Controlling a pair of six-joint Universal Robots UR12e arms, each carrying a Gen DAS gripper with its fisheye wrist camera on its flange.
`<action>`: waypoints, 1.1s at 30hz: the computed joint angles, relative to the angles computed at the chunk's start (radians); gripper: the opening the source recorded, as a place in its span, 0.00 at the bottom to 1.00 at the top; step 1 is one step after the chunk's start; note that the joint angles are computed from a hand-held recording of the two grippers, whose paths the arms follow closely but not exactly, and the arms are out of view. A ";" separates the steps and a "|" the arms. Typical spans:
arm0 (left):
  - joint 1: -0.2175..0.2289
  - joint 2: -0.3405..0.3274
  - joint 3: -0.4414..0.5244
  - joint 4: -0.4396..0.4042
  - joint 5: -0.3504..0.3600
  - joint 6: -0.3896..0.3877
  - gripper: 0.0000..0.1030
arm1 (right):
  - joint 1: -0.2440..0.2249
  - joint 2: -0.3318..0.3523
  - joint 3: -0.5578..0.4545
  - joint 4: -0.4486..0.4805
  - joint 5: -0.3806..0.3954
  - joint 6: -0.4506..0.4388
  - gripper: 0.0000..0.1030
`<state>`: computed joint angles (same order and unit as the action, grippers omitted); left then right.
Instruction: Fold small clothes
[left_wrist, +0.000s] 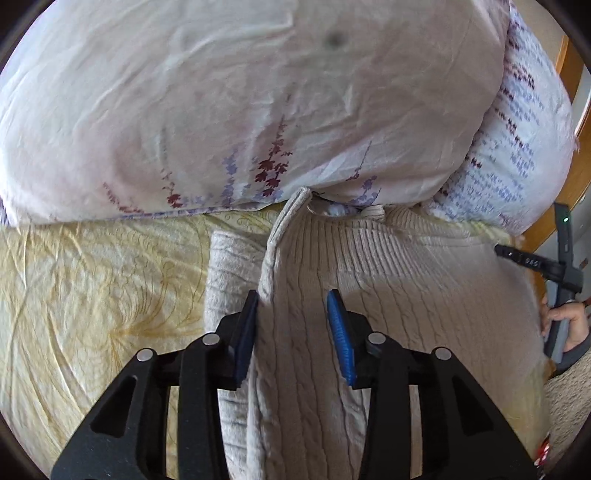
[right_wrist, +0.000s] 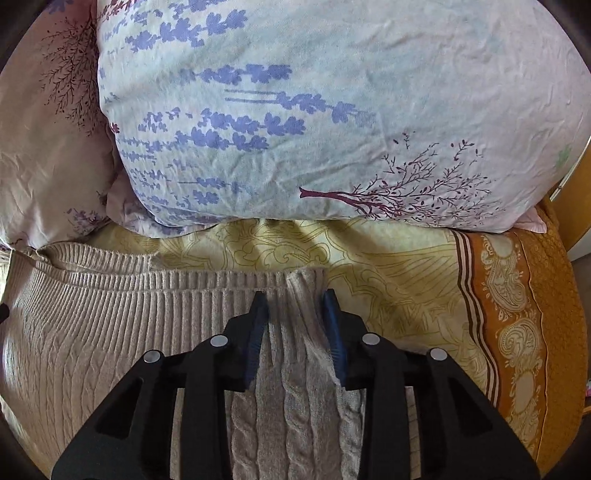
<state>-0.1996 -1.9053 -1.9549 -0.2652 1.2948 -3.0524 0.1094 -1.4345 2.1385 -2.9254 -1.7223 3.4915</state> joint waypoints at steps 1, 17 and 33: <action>-0.009 -0.008 0.025 -0.036 0.024 0.015 0.37 | -0.002 0.001 0.002 -0.009 0.008 -0.005 0.33; 0.011 -0.055 0.106 -0.014 0.000 -0.065 0.06 | -0.104 -0.034 0.118 -0.278 0.176 0.100 0.07; -0.025 -0.090 0.127 -0.049 0.066 -0.051 0.07 | -0.107 -0.025 0.099 -0.158 0.236 0.073 0.08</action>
